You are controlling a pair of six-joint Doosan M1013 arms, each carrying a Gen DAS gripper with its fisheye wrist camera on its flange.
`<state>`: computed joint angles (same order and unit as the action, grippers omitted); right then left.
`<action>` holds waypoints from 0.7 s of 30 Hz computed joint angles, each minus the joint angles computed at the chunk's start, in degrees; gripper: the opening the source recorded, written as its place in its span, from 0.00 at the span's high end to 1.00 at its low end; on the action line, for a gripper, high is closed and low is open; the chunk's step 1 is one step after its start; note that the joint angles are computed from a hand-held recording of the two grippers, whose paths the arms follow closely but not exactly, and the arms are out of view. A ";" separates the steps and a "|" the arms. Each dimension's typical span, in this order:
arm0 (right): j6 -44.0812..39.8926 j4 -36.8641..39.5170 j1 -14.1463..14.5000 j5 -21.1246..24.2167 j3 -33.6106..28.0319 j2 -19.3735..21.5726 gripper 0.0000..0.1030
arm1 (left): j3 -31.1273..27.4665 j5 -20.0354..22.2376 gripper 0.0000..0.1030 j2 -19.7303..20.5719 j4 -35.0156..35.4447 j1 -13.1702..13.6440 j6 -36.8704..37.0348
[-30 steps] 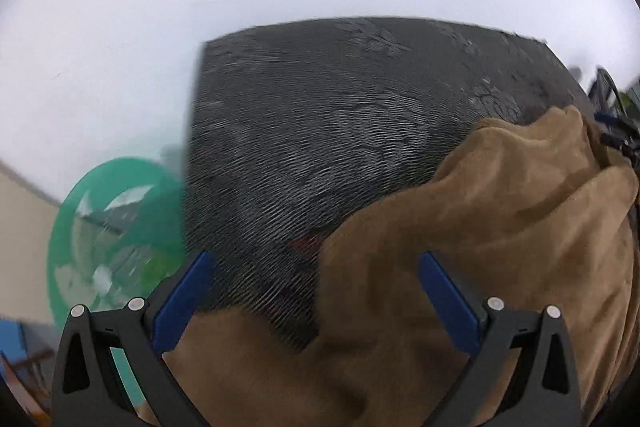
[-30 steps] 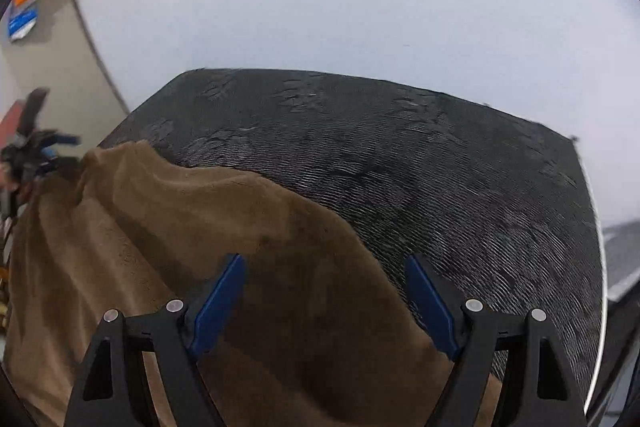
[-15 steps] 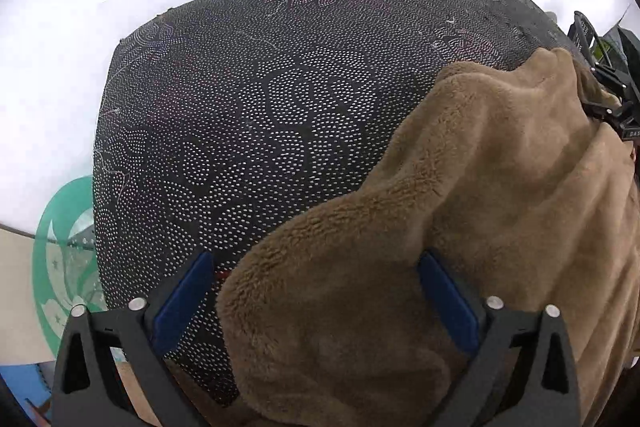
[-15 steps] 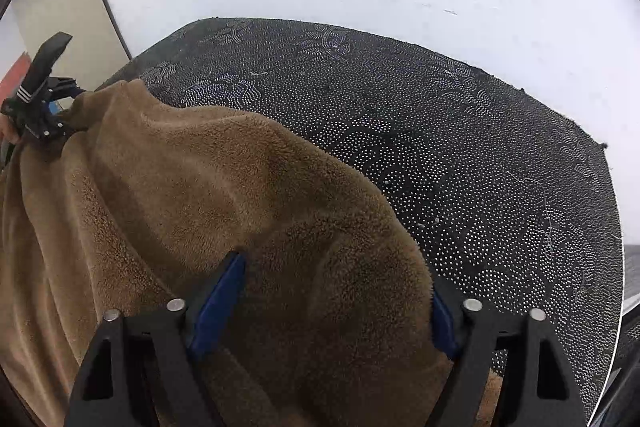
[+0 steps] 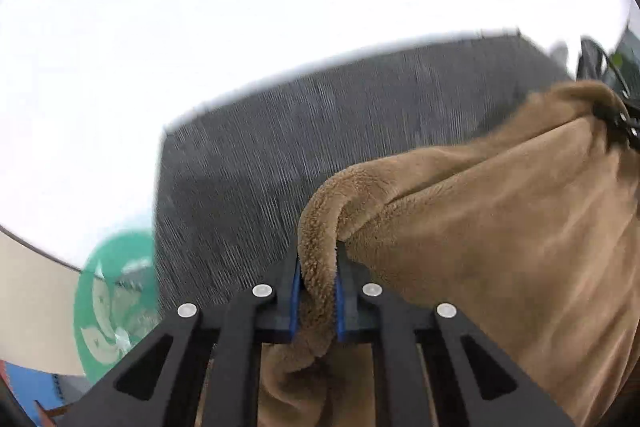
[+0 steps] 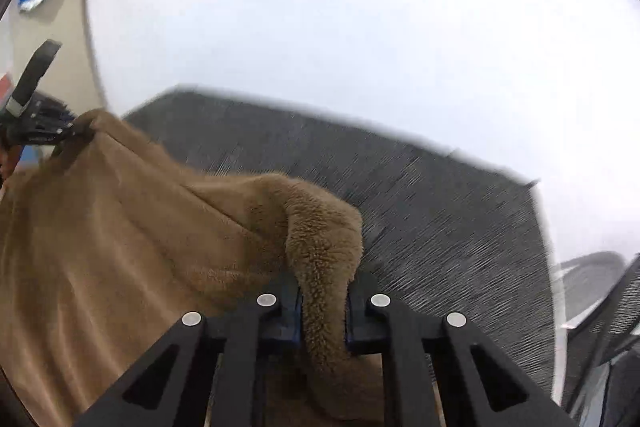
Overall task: Fold clothes
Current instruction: 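Grasp blanket edges with both grippers and lift them together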
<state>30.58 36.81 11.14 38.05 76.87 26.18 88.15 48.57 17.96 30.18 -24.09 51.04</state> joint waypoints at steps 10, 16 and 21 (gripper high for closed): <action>14.81 -9.92 0.84 -9.95 -3.04 1.61 0.89 | -8.06 1.45 0.86 5.79 3.61 0.46 -0.05; 21.51 -17.44 1.54 -4.99 -4.92 4.94 0.88 | -9.64 4.34 0.84 10.12 0.14 0.99 2.70; 23.59 -17.49 1.05 0.58 -6.74 6.84 0.62 | -8.41 5.13 0.66 10.39 -1.34 0.80 5.96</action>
